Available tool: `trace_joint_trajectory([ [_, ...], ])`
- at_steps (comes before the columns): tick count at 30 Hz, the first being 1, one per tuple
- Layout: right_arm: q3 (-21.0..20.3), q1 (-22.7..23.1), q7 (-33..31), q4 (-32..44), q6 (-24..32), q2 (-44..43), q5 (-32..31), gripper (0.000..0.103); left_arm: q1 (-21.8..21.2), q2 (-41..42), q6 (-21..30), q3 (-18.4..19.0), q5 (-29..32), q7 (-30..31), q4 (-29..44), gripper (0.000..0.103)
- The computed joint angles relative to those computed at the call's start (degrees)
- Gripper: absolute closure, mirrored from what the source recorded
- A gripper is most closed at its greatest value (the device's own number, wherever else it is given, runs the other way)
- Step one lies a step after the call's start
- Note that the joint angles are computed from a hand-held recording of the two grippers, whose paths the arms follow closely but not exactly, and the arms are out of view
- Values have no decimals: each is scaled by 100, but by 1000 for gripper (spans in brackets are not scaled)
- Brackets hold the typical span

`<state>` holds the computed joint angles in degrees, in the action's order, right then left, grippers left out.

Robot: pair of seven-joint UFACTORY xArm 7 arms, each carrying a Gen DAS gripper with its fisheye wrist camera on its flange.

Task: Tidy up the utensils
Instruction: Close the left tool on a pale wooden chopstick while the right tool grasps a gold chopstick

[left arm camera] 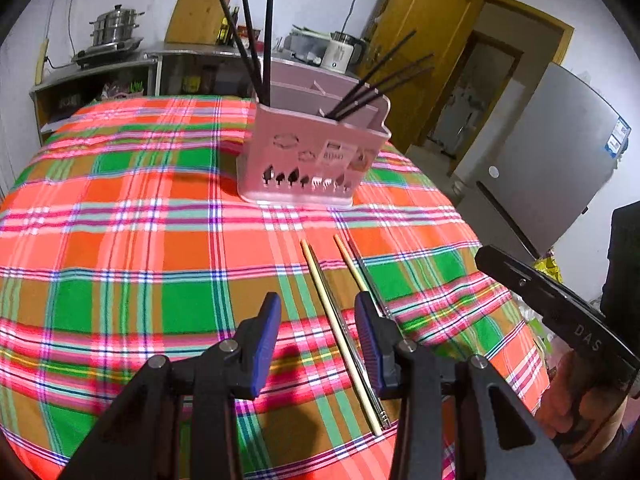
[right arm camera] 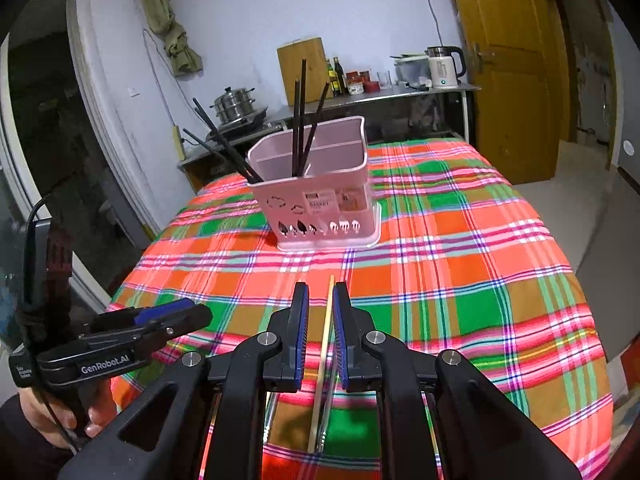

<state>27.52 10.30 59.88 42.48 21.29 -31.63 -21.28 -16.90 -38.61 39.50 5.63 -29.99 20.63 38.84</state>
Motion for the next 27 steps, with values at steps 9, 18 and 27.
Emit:
trace_joint_trajectory([
  [9, -126, 139, -24, -142, -130, 163, 114, 91, -36, 457, -138, -181, -32, -255, -41, 63],
  [18, -252, 195, -84, -301, -232, 171, 245, 91, -21, 793, -419, -433, 155, -497, -67, 63],
  [27, -288, 167, -103, -364, -329, 221, 317, 91, 76, 783, -885, -828, 1077, -926, -202, 63],
])
